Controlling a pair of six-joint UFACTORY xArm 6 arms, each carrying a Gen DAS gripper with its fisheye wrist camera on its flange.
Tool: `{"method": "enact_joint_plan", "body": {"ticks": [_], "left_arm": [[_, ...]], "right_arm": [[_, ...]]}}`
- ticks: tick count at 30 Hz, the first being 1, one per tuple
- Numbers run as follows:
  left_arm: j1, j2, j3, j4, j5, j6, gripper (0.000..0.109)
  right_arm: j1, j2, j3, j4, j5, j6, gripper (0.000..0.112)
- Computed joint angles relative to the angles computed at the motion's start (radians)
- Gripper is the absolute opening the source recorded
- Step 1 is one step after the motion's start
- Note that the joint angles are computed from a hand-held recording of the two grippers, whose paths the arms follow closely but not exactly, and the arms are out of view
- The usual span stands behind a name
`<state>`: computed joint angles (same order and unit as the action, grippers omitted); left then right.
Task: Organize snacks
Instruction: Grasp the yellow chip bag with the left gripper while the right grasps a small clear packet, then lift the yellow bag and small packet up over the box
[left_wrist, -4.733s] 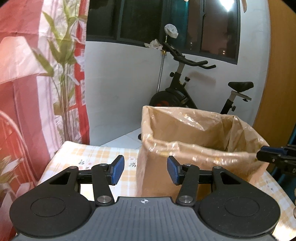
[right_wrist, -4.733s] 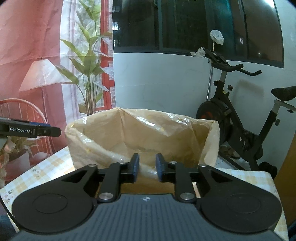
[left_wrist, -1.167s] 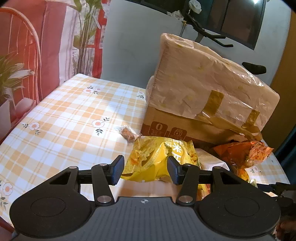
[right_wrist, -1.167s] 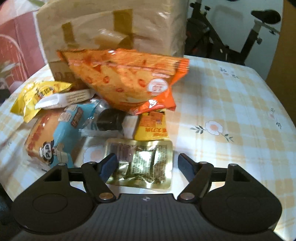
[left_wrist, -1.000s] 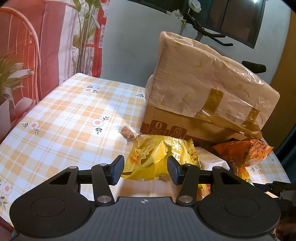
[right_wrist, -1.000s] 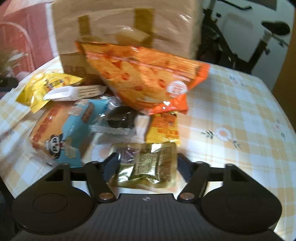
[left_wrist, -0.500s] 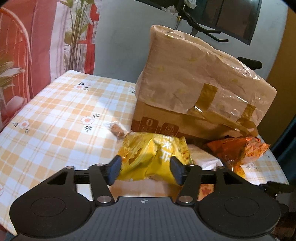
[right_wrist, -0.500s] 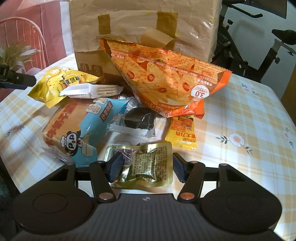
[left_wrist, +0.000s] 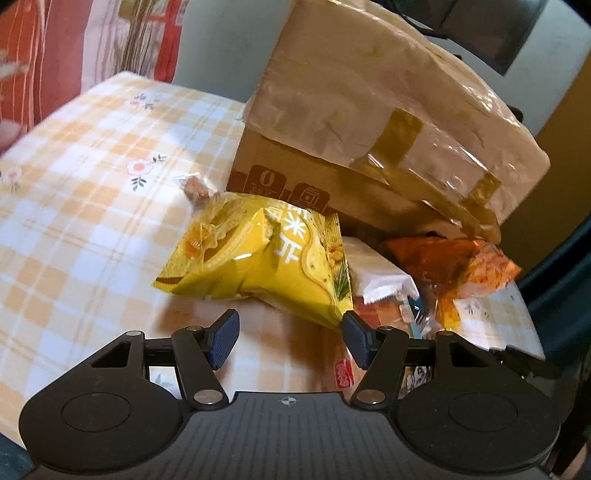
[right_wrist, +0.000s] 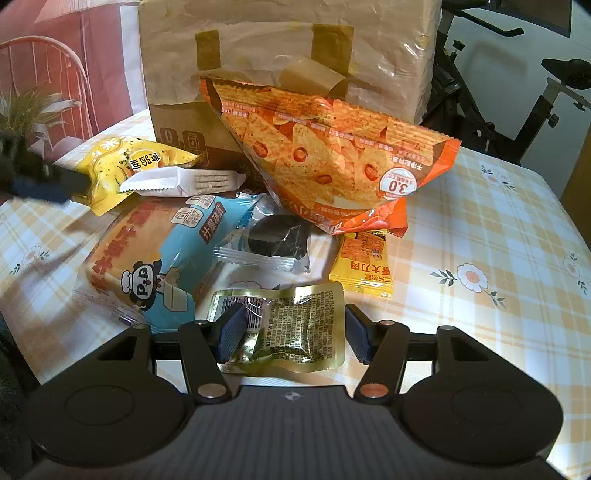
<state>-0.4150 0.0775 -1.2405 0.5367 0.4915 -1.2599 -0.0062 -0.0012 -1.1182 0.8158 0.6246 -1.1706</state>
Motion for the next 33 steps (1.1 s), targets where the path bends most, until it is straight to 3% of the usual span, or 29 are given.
{"method": "enact_joint_plan", "body": {"ticks": [2, 4, 7, 12, 18, 23, 25, 27, 33], "left_arm": [[0.023, -0.002, 0.013, 0.043, -0.041, -0.087, 0.065], [0.047, 0.002, 0.012, 0.083, -0.051, -0.203, 0.078], [0.078, 0.01, 0.014, 0.134, -0.061, -0.348, 0.083], [0.101, 0.052, -0.002, 0.085, -0.074, -0.415, 0.091], [0.107, 0.112, -0.056, 0.129, -0.064, -0.503, 0.101], [0.098, 0.115, -0.063, 0.183, -0.033, -0.496, 0.097], [0.091, 0.093, -0.052, 0.218, -0.021, -0.473, 0.084], [0.077, 0.071, -0.045, 0.228, 0.021, -0.431, 0.079], [0.05, -0.031, 0.03, 0.271, 0.082, -0.369, 0.075]], "right_arm": [[0.0, 0.0, 0.0, 0.001, -0.001, -0.001, 0.061], [-0.001, -0.001, 0.002, 0.006, -0.001, -0.007, 0.061], [0.0, 0.0, 0.001, 0.006, -0.001, -0.007, 0.061], [-0.001, -0.001, 0.002, 0.008, -0.002, -0.009, 0.061], [-0.001, -0.003, 0.004, 0.017, -0.005, -0.017, 0.061], [0.0, -0.003, 0.006, 0.02, -0.006, -0.019, 0.061], [0.0, -0.003, 0.006, 0.02, -0.006, -0.019, 0.061], [0.001, -0.003, 0.005, 0.019, -0.007, -0.018, 0.061], [0.0, -0.001, -0.002, 0.008, 0.006, -0.002, 0.061]]}}
